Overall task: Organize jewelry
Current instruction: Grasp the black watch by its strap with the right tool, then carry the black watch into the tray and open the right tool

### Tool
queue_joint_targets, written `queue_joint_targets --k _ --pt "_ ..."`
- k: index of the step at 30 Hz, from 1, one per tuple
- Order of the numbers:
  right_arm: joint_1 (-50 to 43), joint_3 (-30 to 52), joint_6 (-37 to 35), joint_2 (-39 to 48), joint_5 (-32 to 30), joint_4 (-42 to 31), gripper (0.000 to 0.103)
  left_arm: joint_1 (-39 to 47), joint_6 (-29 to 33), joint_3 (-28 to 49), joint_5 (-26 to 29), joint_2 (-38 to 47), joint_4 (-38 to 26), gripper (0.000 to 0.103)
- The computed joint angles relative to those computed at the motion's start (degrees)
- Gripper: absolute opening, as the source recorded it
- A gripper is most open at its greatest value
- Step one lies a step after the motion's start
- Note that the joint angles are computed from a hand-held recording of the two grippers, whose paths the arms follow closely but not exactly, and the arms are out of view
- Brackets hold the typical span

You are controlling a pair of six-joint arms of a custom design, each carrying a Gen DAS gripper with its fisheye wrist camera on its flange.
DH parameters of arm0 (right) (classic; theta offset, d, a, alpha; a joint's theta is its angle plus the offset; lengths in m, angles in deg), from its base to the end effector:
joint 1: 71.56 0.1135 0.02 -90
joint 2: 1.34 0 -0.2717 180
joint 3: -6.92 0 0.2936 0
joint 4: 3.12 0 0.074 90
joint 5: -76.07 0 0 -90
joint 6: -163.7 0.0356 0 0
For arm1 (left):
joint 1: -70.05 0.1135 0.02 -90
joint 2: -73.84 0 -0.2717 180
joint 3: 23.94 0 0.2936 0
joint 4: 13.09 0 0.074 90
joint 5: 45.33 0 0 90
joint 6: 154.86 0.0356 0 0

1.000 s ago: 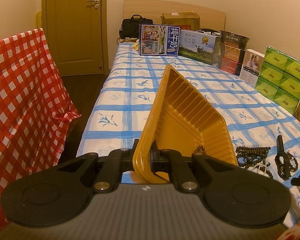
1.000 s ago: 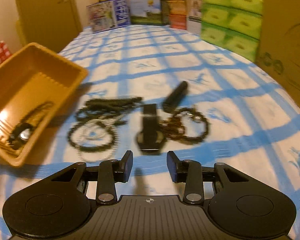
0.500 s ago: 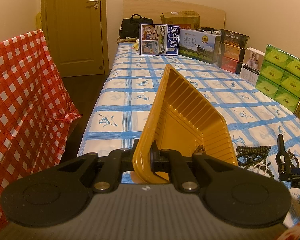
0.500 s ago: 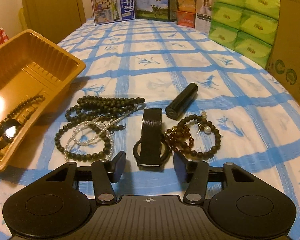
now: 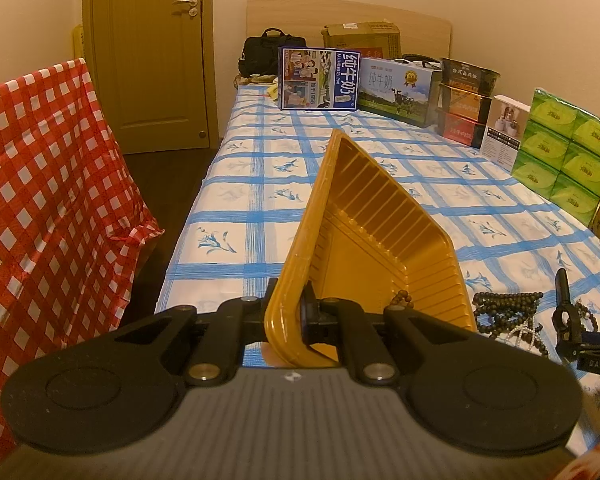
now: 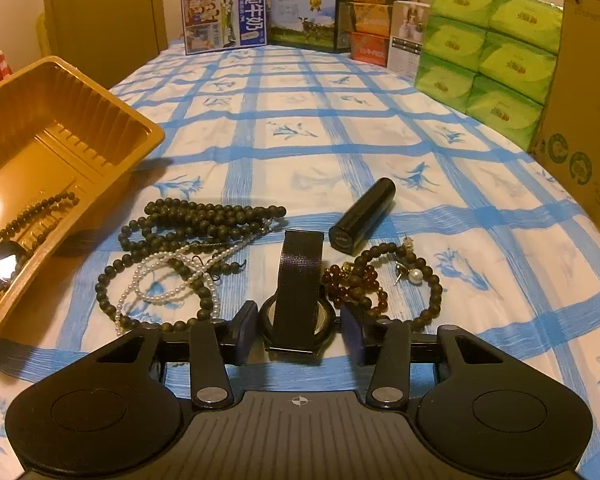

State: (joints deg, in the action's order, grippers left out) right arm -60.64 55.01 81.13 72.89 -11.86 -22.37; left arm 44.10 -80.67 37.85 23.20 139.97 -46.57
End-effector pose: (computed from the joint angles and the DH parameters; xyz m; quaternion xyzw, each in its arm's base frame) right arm 0.2817 0.0530 0.1676 -0.0213 0.9248 0.0440 0.3773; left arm 0.2642 -0.1141 0.2741 -0.0036 0.8862 0.0023 0.4633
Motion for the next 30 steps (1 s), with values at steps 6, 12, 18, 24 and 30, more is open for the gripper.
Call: queue_joint_targets --k 6,12,18,24,30 --pt "1.73 -1.39 0.93 -4.69 0.92 -1.05 0.045 0.06 0.07 -0.21 -0.01 -0.57 -0.30 0.007" --pt "3.58 -0.77 1.56 -7.05 0.83 -2.14 0.045 0.02 0.02 -0.15 -0.02 -0.53 -0.32 0.008" --pt "5.24 0.09 1.17 -8.68 1.48 -2.70 0.045 -0.09 0.00 -0.11 -0.10 -0.47 -0.23 0.008" --pt "6.45 1.55 0.46 -9.10 1.91 -3.28 0.045 -0.52 -0.35 0.20 -0.37 -0.14 -0.28 0.008" --pt "8.52 4.24 0.61 -8.26 0.77 -3.14 0.045 -0.63 -0.39 0.35 -0.37 0.04 -0.24 0.008"
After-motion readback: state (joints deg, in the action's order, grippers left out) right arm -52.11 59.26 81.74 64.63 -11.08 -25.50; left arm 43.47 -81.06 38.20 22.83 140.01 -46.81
